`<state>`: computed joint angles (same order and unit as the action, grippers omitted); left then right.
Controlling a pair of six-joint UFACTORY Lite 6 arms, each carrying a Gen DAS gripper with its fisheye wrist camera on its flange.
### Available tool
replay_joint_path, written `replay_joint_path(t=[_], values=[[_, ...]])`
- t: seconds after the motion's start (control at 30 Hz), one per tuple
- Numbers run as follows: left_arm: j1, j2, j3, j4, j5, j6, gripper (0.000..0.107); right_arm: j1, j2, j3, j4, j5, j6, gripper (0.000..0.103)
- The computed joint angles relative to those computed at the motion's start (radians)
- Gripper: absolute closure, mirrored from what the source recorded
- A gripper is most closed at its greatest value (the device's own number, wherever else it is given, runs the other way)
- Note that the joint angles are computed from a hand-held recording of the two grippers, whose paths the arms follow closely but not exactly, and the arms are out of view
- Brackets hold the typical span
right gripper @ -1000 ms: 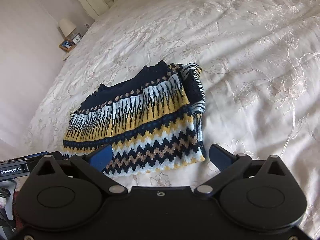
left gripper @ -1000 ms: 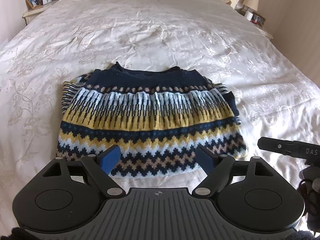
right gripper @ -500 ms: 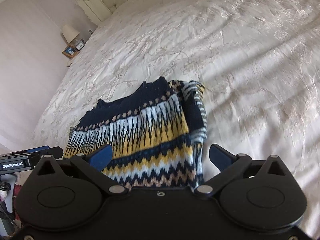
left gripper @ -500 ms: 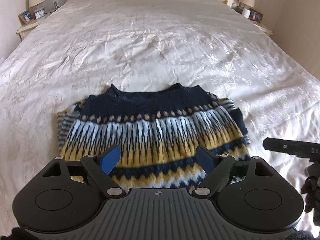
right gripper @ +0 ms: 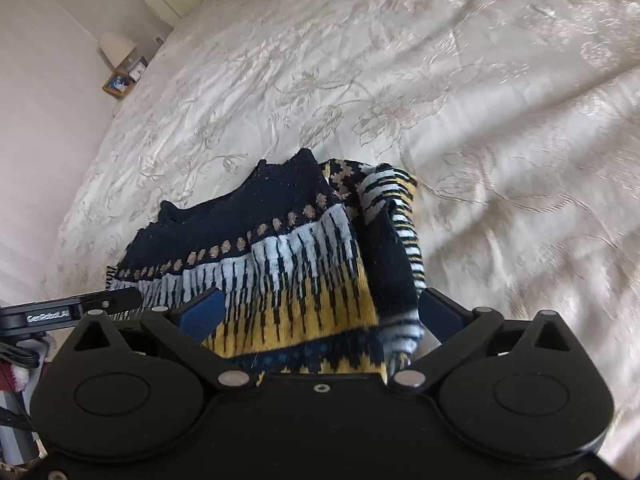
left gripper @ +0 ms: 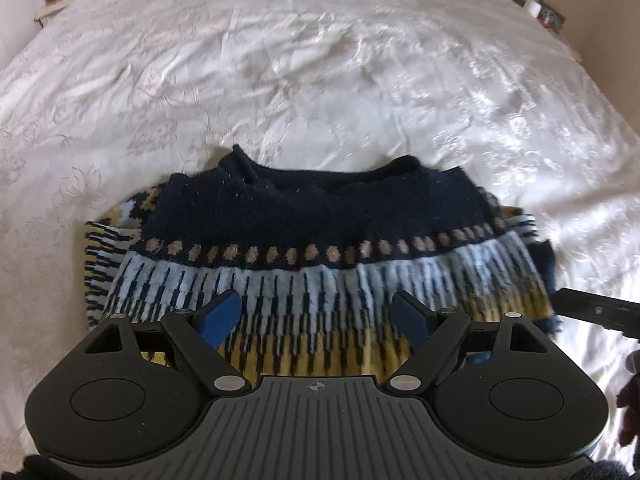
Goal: Fold small clothes
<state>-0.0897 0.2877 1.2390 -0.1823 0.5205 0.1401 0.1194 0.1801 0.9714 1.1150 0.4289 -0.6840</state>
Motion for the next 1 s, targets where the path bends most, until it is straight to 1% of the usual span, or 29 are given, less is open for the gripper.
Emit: replay_joint_path(t=[0.13, 0.3, 0.37, 0.43, 0.57, 0.7, 0.83, 1.0], values=[[0.007, 0.119, 0.081, 0.004, 0.002, -0.001, 0.025, -0.004, 0.089, 0.07, -0.02, 0.005, 0.005, 0.0], [0.013, 0.243, 0.153, 0.04, 0.003, -0.024, 0.025, -0.016, 0.161, 0.12, -0.044, 0.019, -0.005, 0.0], [0.015, 0.276, 0.169, 0.044, -0.002, -0.027, 0.02, -0.025, 0.177, 0.126, -0.037, 0.028, -0.029, 0.0], [0.013, 0.302, 0.184, 0.046, -0.009, -0.026, 0.014, -0.04, 0.19, 0.12, -0.003, 0.044, -0.076, 0.0], [0.007, 0.343, 0.205, 0.051, -0.019, -0.025, 0.005, -0.062, 0.226, 0.12, 0.054, 0.074, -0.149, 0.0], [0.006, 0.361, 0.214, 0.056, -0.029, -0.035, 0.004, -0.083, 0.274, 0.129, 0.141, 0.114, -0.247, 0.0], [-0.004, 0.355, 0.189, 0.082, -0.061, -0.059, 0.004, -0.106, 0.348, 0.155, 0.247, 0.165, -0.356, 0.0], [-0.022, 0.336, 0.146, 0.125, -0.11, -0.131, 0.004, -0.142, 0.365, 0.135, 0.369, 0.216, -0.442, 0.0]])
